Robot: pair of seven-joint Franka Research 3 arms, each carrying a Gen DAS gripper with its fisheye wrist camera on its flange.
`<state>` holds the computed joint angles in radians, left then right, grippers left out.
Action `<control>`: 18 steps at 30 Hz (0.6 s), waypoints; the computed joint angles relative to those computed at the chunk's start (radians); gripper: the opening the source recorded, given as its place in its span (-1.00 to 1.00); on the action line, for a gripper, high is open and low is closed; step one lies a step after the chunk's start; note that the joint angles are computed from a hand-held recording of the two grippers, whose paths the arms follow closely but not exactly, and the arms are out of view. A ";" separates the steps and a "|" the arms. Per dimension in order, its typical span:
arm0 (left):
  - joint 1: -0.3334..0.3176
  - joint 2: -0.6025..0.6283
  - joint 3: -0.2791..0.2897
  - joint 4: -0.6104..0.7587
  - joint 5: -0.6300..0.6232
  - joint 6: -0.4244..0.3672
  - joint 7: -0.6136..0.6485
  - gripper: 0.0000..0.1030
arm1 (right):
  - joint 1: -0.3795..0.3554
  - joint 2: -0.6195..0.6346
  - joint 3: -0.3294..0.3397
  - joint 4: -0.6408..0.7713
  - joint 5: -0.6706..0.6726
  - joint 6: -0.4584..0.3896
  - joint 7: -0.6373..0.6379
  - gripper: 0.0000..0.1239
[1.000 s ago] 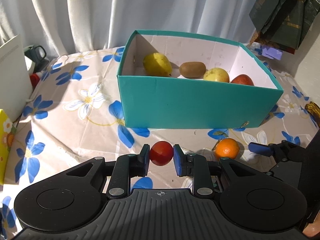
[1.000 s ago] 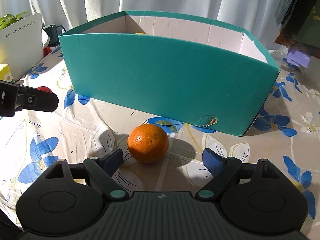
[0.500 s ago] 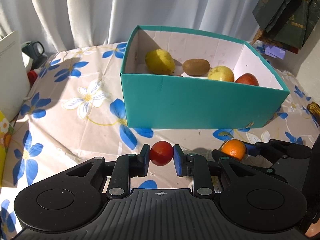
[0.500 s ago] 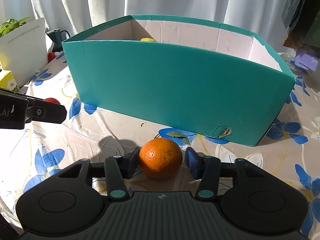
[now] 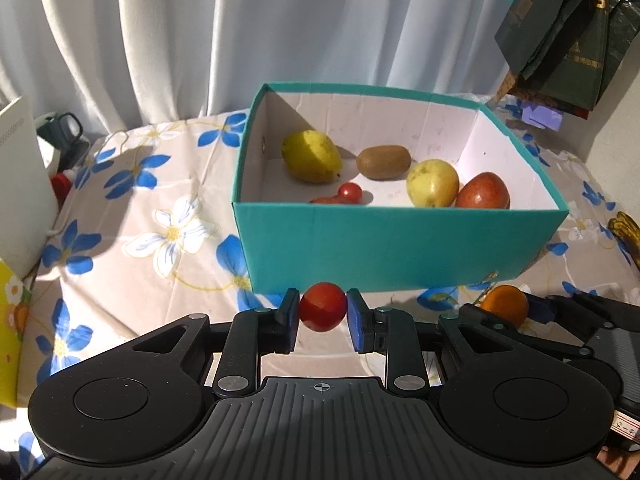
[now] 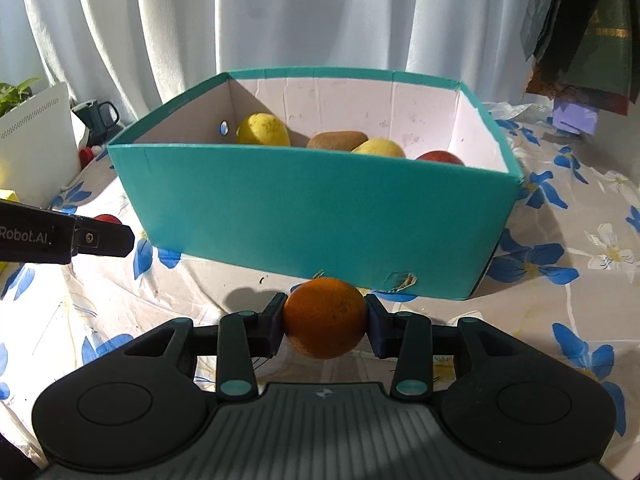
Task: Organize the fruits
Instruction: 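Carry the tomato into the box and open the left tool while the right tool carries the mandarin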
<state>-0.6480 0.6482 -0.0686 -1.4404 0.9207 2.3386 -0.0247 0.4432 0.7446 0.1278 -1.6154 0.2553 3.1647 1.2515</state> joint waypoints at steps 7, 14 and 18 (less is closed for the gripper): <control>0.004 0.033 0.012 0.130 0.007 -0.046 0.108 -0.44 | -0.029 -0.076 0.027 -0.092 0.038 0.140 0.023 -0.35; -0.003 0.155 0.038 0.377 -0.058 -0.144 0.250 -0.44 | 0.040 -0.109 -0.058 -0.127 0.102 0.225 0.078 -0.35; -0.008 0.238 0.064 0.517 -0.103 -0.176 0.322 -0.44 | 0.099 -0.123 -0.121 -0.144 0.153 0.249 0.092 -0.35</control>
